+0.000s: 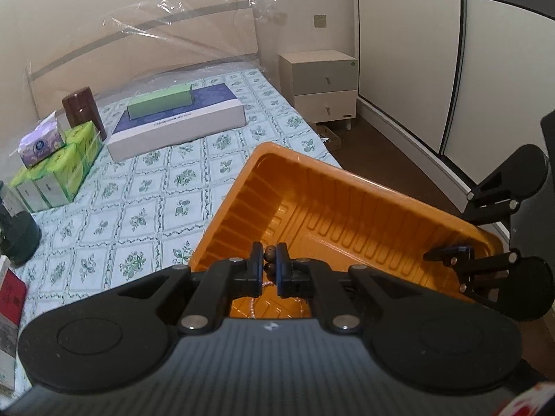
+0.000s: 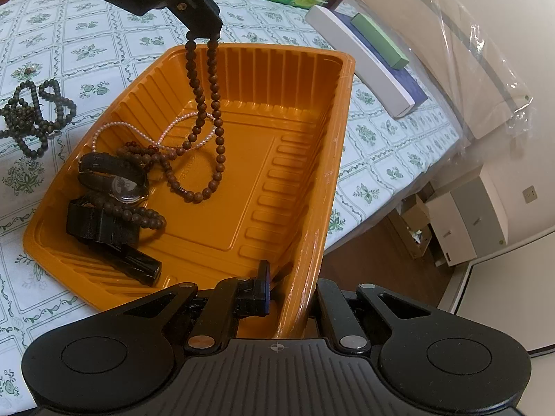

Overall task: Organize jewelry
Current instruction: 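Lower the bead necklace into the tray and open the left tool, then grasp the small gold charm on the cover with the left tool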

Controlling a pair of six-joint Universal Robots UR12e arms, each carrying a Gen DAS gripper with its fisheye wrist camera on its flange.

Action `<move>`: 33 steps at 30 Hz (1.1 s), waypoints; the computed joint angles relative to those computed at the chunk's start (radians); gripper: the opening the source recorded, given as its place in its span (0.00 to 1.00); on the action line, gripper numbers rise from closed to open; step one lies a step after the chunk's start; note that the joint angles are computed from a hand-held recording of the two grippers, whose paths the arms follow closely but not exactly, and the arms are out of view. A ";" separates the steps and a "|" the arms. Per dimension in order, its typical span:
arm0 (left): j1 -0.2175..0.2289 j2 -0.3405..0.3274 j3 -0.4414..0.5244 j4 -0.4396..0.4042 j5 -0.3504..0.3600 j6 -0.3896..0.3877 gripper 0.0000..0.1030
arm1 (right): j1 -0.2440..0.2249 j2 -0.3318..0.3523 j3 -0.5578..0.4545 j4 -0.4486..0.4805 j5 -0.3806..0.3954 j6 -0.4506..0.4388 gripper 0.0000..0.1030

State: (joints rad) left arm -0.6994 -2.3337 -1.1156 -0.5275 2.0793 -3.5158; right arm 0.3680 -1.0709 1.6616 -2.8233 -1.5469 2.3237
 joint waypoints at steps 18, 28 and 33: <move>-0.008 0.097 -0.147 0.040 0.105 -0.105 0.14 | 0.000 0.000 0.000 -0.003 -0.001 0.000 0.05; -0.014 0.271 -0.405 -0.091 0.250 -0.379 0.19 | 0.000 0.000 0.000 -0.003 -0.001 0.001 0.05; -0.024 0.321 -0.496 -0.196 0.274 -0.546 0.19 | 0.000 -0.002 0.002 -0.003 -0.002 0.001 0.05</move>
